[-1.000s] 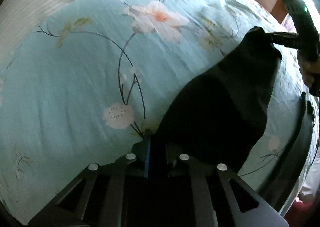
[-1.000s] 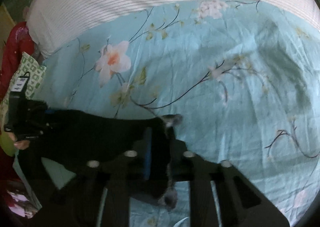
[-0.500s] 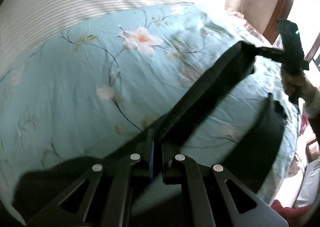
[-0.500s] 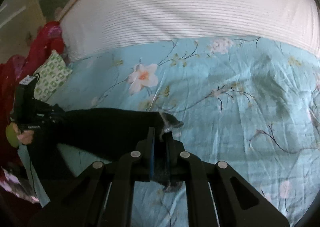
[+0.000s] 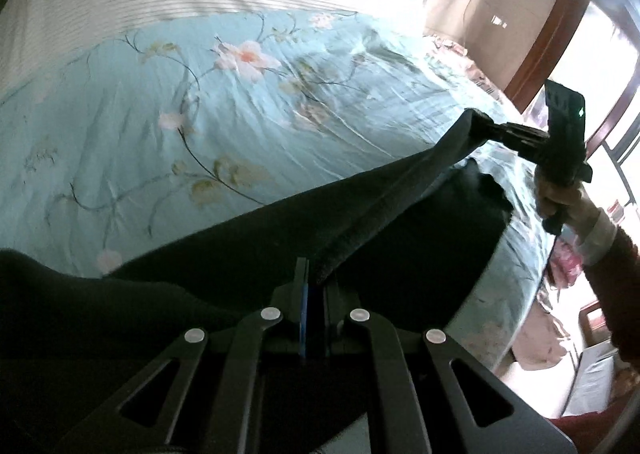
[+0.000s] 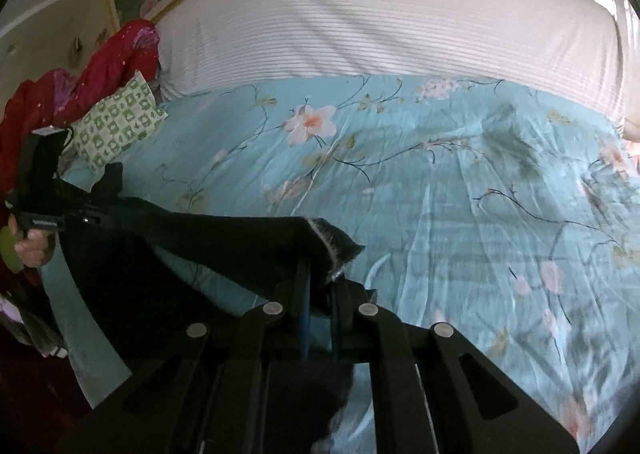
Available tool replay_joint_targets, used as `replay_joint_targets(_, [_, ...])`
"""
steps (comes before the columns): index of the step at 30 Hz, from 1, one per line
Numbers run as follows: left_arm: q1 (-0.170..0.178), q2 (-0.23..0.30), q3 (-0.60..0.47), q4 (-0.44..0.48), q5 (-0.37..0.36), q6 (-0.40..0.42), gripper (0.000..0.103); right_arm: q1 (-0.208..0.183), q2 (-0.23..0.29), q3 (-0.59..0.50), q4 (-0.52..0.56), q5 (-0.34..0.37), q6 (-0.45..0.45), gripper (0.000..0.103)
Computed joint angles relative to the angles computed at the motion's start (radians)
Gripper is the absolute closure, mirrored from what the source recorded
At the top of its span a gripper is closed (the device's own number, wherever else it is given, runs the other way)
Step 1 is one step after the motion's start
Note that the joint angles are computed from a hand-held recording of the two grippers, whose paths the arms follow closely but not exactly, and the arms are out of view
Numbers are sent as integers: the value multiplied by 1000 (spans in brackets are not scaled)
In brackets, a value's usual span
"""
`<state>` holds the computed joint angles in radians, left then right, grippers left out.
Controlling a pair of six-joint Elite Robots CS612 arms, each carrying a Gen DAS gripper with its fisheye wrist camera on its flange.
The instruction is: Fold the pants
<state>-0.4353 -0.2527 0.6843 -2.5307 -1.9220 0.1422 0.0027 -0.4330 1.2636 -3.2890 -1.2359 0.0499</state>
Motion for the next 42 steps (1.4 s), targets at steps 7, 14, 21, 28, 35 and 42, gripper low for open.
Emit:
replay_joint_targets(7, [-9,-46,118,-54,2,21,100,9,-31,96,-89,-34,-10,95])
replay_joint_targets(14, [-17,-76,194,-77,-8,46,100,18,-45,158,-120,-66,-1,95])
replay_joint_targets(21, [-23,-80,225,-59,11,79,100,26,-56,188,-92,-86,-17,95])
replay_joint_targets(28, [-32,-70,229,-51,42,59,95,38,-62,197,-51,-142,-8,85])
replay_joint_targets(35, [-15,-81,246,-67,-7,-26,72,38,-92,260,-76,-194,64,72])
replay_joint_targets(42, [7,-115,304,-150,-6,-131,49,43,-117,315,-196,-235,154,55])
